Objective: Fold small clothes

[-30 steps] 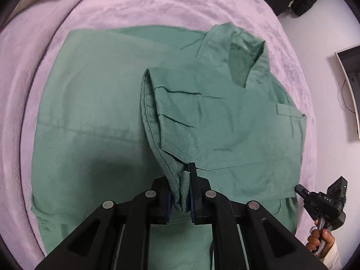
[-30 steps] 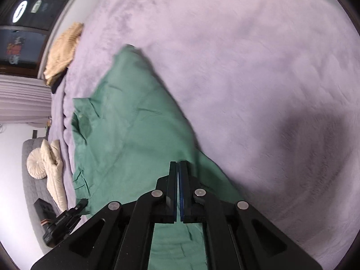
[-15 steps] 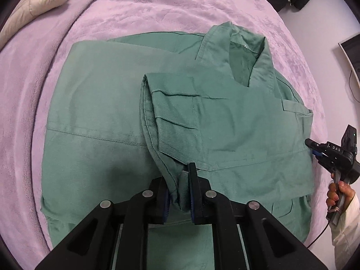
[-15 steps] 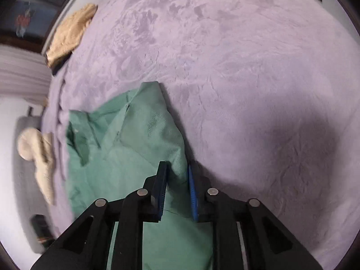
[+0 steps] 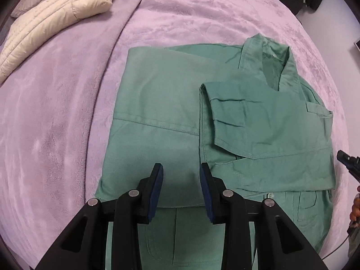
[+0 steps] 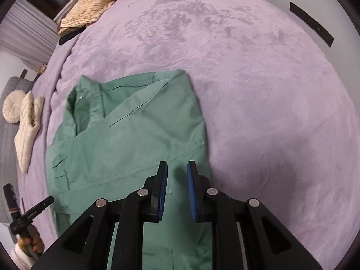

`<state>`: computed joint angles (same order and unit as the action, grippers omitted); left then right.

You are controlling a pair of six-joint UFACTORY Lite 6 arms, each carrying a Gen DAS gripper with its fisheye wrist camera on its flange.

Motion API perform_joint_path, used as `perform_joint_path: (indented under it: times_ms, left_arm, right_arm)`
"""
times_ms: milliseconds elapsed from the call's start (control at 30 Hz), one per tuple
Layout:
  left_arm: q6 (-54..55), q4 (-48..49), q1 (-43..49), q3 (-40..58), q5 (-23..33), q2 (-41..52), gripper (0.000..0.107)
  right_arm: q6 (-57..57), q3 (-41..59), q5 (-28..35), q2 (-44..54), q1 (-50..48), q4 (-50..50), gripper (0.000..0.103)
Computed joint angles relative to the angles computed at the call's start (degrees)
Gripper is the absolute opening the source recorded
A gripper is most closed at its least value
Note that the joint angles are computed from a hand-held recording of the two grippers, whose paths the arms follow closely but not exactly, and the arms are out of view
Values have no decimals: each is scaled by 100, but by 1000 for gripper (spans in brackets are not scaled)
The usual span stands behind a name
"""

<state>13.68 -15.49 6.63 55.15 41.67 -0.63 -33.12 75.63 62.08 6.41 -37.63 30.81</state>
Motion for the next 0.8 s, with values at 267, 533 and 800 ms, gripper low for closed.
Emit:
perform_joint_path:
  times_ms: [267, 533, 800]
  left_arm:
    - [-356, -102, -769, -11, -265, 153, 35]
    - [-881, 248, -1126, -365, -660, 408, 35]
    - [-948, 531, -1123, -622, -557, 102, 35]
  right_arm:
    - [572, -1720, 877, -660, -626, 635, 26]
    - [430, -1744, -225, -662, -696, 149, 0]
    - [186, -1982, -257, -693, -978, -177, 0]
